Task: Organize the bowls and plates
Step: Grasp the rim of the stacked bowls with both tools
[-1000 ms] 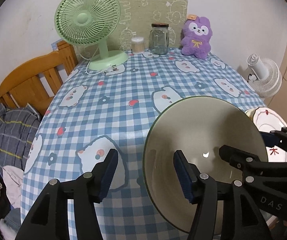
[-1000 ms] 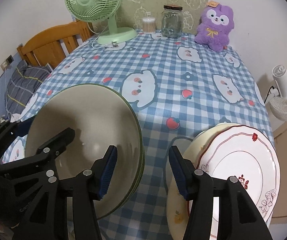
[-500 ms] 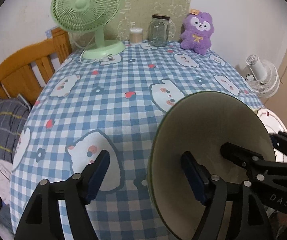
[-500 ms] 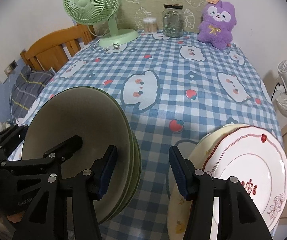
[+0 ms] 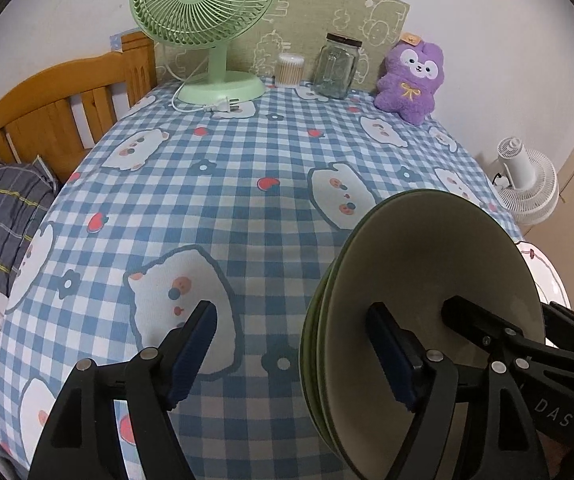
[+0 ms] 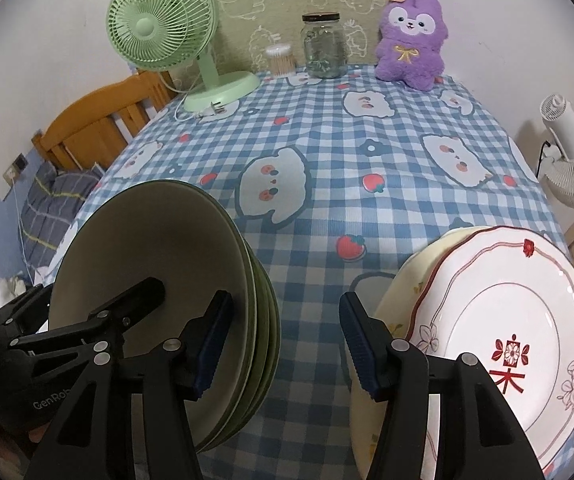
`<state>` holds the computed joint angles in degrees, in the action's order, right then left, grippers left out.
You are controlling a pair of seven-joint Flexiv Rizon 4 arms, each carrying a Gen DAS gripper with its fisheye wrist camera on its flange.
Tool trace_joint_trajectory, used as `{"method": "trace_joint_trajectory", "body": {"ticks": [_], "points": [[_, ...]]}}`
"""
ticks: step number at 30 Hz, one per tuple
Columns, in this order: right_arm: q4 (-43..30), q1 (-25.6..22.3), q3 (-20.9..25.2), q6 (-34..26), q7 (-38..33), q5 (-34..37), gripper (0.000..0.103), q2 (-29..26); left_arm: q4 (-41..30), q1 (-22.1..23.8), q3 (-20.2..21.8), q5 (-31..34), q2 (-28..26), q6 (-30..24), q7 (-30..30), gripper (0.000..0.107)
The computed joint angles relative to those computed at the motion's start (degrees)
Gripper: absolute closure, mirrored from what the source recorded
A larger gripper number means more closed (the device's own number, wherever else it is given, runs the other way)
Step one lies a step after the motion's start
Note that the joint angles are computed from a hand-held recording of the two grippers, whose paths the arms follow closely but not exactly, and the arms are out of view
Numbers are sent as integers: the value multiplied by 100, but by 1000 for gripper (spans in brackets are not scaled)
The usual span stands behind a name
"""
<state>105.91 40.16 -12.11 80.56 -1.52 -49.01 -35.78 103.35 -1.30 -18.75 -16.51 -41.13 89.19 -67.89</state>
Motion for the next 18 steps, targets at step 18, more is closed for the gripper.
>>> {"method": "trace_joint_trajectory", "body": {"ticks": [18], "points": [[226,459,-577,-136,1798,-921,47,152,163,106,-229,-143,85,12,-178,60]]}}
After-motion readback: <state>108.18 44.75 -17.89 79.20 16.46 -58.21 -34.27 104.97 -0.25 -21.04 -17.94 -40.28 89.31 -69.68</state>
